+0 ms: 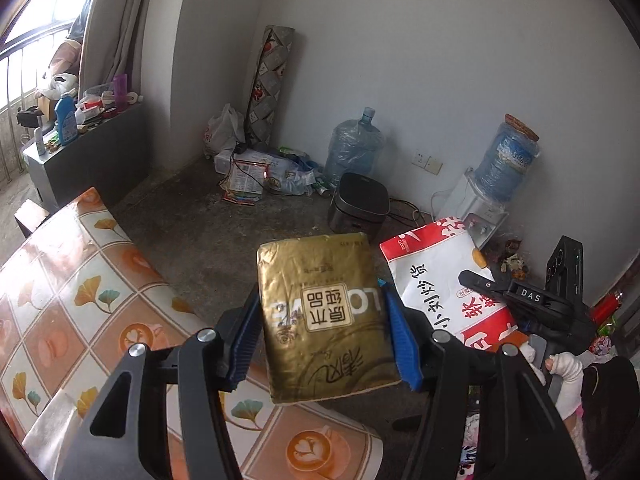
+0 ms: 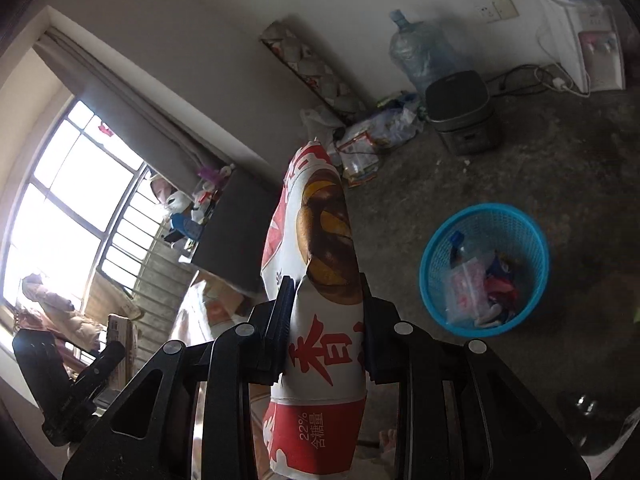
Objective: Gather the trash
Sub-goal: 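Carry the gold wrapper and snack bag over the blue basket with both grippers, then open both grippers to drop the wrapper and snack bag into the basket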
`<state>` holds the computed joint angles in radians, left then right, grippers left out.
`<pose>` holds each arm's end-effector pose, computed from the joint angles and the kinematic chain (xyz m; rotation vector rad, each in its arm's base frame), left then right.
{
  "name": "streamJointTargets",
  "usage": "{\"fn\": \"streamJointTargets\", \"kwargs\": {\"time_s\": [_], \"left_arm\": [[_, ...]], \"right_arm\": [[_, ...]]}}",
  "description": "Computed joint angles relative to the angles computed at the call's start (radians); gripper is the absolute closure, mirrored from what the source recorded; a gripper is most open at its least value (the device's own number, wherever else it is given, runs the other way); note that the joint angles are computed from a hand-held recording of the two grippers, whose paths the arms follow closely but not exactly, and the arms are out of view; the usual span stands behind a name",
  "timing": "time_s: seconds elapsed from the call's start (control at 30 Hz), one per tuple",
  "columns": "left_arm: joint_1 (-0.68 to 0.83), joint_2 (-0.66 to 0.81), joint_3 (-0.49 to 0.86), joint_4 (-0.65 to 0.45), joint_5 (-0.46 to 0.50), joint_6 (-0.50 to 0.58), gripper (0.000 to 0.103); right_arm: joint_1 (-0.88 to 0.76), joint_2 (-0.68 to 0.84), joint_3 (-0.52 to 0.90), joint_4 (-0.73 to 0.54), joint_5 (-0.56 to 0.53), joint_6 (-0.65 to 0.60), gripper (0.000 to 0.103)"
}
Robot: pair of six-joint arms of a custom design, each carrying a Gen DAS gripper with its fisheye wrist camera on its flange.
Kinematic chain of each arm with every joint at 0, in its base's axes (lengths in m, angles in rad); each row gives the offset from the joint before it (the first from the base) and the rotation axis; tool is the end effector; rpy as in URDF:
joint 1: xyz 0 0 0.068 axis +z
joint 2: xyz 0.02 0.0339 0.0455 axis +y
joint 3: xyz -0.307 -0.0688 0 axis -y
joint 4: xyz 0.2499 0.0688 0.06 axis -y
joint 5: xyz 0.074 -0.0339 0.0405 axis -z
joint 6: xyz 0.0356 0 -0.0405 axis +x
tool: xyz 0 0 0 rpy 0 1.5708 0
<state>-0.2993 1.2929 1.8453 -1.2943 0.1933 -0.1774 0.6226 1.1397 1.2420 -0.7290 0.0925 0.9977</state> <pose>0.1865 -0.0647 0.5173 0.2421 2.3286 -0.4633 0.1829 0.1273 0.4134 0.4848 2.2616 0.7814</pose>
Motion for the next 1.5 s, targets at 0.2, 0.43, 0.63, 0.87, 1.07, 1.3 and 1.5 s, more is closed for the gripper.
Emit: {"fn": "streamJointTargets", "kwargs": {"time_s": [0.2, 0.43, 0.63, 0.87, 1.07, 1.3, 1.5], "left_arm": [[-0.173, 0.236, 0.022, 0.117, 0.051, -0.086, 0.046], [-0.28, 0.505, 0.072, 0.232, 0.104, -0.147, 0.046], [-0.3, 0.689, 0.101, 0.328, 0.131, -0.222, 0.025], [-0.271, 0.667, 0.023, 0.359, 0.142, -0.25, 0.025], [-0.219, 0.572, -0.012, 0.366, 0.111, -0.208, 0.025], [-0.073, 0.383, -0.042, 0.297, 0.148, -0.136, 0.025], [0.215, 0.174, -0.07, 0.148, 0.28, -0.04, 0.024]], "right_arm": [[-0.146, 0.0, -0.16, 0.017, 0.037, 0.06, 0.074], [-0.31, 0.123, -0.27, 0.168, -0.053, 0.058, 0.073], [-0.415, 0.273, -0.355, 0.336, -0.139, 0.032, 0.05], [-0.429, 0.271, -0.496, 0.437, -0.149, 0.118, 0.044], [-0.449, 0.219, -0.476, 0.409, -0.126, 0.131, 0.043], [-0.376, 0.196, -0.413, 0.369, -0.062, 0.128, 0.043], [-0.17, 0.21, -0.214, 0.289, 0.087, 0.037, 0.036]]}}
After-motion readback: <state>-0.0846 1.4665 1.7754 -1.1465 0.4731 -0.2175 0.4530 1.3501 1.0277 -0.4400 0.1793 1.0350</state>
